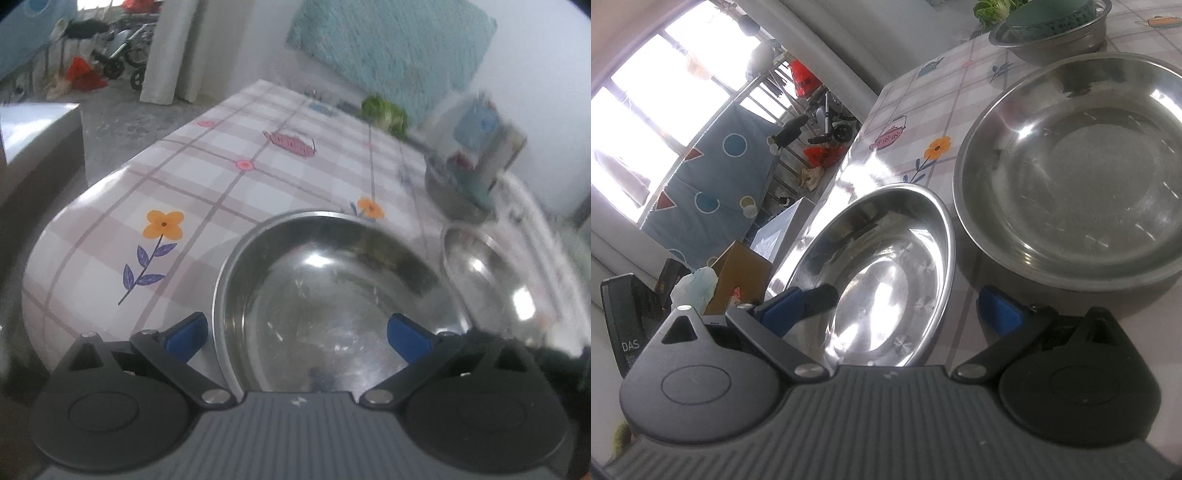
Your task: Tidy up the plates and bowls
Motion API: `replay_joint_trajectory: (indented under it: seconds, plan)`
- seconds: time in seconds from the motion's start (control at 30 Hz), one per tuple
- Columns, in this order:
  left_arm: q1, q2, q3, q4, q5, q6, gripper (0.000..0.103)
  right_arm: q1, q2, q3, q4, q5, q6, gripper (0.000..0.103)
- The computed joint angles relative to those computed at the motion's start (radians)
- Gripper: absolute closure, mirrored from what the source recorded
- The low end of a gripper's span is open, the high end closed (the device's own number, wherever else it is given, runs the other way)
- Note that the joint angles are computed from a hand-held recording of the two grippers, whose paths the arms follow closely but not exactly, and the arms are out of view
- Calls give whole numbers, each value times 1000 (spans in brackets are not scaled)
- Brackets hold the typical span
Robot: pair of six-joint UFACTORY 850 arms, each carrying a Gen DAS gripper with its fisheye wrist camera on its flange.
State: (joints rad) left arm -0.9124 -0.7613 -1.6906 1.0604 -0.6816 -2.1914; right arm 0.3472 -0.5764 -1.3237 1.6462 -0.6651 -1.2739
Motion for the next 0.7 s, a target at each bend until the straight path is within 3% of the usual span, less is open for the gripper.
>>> replay_joint_trajectory:
  seconds: [0.17,0.4,0.7]
  plan:
    - [13,41,67,92,67,-170,0,1,-1,-2,-3,2,0,1]
    - [22,31,45,37,77,-101,0,4,2,-1,-6,11,-3,1]
    - [27,66,108,144,130,-245,0,4,2,-1,-6,11,-3,1]
